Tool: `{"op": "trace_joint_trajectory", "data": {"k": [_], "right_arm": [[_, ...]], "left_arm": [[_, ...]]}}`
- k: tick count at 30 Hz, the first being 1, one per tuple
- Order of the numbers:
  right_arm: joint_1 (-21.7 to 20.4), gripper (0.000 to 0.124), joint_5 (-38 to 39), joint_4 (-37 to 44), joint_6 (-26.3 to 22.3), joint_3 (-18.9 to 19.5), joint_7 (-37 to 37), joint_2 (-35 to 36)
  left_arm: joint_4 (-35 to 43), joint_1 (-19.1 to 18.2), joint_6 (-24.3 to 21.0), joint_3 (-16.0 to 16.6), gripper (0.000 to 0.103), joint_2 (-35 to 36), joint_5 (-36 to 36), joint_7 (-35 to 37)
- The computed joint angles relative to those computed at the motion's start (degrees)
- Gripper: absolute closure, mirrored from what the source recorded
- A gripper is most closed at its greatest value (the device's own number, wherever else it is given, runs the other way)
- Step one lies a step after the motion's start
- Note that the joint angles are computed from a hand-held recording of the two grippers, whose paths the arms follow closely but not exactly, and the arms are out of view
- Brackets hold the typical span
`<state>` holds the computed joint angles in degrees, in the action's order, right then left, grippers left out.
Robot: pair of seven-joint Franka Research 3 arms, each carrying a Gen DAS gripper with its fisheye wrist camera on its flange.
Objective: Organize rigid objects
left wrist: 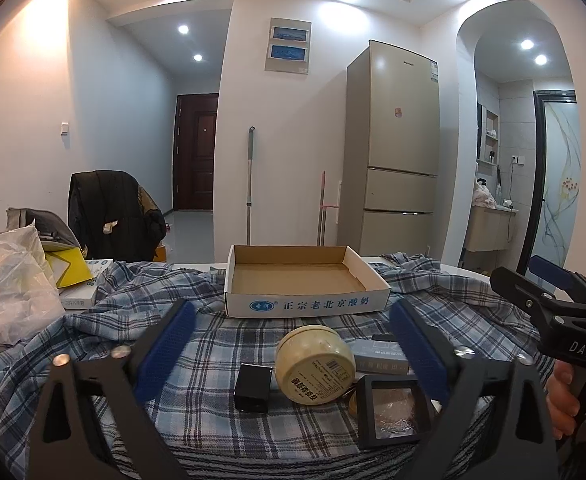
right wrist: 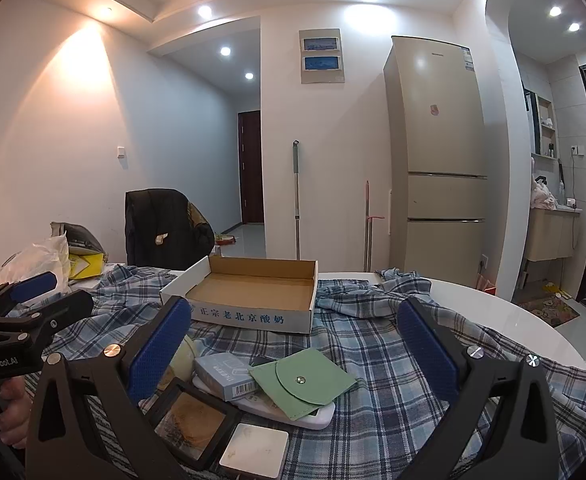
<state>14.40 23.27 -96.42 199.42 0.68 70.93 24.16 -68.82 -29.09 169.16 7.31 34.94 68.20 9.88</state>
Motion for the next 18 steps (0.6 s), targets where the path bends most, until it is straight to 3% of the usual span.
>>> {"op": "trace_joint_trajectory", "data": {"k": [18], "right_arm": [[-0.3, 0.021, -0.4, -0.5, 0.4, 0.2, 0.3, -0.2]], "left_arm": [[-0.1, -0.1, 0.0, 0.0, 0.008, 0.0, -1.0, 1.3]]}}
